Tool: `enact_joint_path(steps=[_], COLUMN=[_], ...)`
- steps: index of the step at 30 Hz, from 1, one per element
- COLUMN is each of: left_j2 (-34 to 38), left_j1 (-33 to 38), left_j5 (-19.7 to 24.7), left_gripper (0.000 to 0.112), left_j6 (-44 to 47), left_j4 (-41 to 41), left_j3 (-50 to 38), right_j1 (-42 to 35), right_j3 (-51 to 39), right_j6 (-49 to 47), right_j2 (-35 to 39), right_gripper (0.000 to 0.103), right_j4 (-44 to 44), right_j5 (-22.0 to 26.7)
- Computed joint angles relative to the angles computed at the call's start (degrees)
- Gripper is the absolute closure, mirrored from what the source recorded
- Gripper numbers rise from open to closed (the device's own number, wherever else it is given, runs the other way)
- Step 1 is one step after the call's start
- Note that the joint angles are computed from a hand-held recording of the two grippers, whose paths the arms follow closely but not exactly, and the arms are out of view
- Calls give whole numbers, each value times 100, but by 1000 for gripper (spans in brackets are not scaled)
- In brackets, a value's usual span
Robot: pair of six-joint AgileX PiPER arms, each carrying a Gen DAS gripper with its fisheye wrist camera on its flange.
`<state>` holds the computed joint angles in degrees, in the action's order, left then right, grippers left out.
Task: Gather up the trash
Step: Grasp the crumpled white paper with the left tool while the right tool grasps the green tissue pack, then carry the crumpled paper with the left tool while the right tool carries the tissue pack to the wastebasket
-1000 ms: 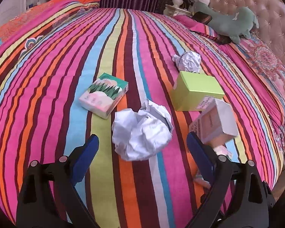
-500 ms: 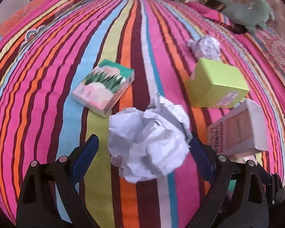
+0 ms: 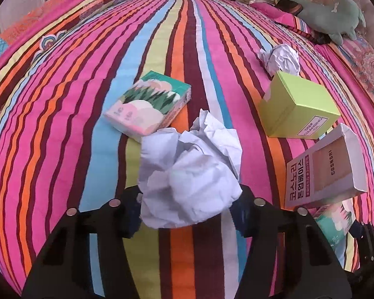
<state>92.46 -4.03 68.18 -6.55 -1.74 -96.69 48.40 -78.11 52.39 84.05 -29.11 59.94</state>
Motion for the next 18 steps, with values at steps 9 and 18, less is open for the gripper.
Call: enact_joint_path(steps=[9, 18], left_j2=[-669, -1414], left_j1=[213, 514], left_j5=[-336, -293], left_gripper=[59, 59], left_j6=[520, 843], left_j4=[-220, -439], left_j3=[684, 1156], right_j1=[245, 672], right_j3=[293, 530], right_j6=[686, 1172], right_j2=[-416, -723], right_gripper=[31, 31], right_j4=[-357, -580], right_j5=[422, 693])
